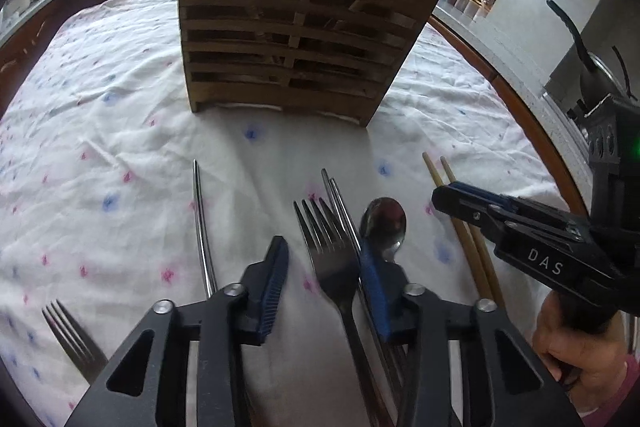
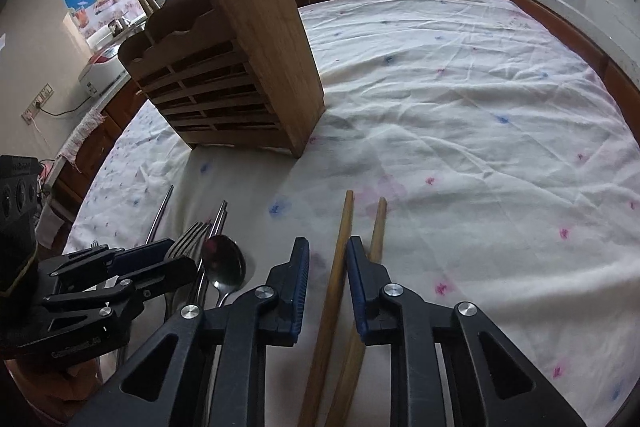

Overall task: Organize utensils
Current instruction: 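Close the left tool on a silver fork while the right tool grasps a wooden chopstick, then lift the fork and chopstick and carry both above the wooden holder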

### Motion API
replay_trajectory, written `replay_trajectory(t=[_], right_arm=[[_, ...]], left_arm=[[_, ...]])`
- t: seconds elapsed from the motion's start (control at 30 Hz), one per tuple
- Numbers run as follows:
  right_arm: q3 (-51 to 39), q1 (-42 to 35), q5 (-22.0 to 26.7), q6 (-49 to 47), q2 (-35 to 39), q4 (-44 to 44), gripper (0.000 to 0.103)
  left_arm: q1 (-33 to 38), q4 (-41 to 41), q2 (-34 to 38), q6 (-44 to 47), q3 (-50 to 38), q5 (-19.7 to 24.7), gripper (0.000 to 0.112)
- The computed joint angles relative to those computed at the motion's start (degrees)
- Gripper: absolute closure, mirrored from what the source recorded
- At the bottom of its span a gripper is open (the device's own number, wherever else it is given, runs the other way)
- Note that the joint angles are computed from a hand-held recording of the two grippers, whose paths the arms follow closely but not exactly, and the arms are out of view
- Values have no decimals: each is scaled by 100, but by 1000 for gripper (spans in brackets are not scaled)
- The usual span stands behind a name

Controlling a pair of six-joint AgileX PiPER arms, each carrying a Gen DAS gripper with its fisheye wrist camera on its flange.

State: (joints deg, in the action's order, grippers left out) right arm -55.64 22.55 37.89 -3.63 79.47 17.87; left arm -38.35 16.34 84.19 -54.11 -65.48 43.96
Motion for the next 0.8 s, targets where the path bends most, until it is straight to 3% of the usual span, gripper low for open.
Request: replay_trajectory(t=[0.1, 0.2, 0.47, 0.6, 0.8], right_arm=[[-31, 17, -15, -45, 49, -16, 83], [-53, 175, -40, 360, 51, -515, 95], [83, 32, -8, 122, -132, -125, 96], [107, 40, 59, 84, -349, -3, 97], [2, 132, 170, 307, -522, -158, 97]], left_arm=[[7, 15, 102, 118, -66, -11, 85], [-89, 183, 134, 22, -77, 17, 85], [-187, 154, -85, -42, 50, 152, 91], [-250, 198, -294, -78, 119, 360, 91], [-214, -49, -38, 415, -344, 1054, 90]])
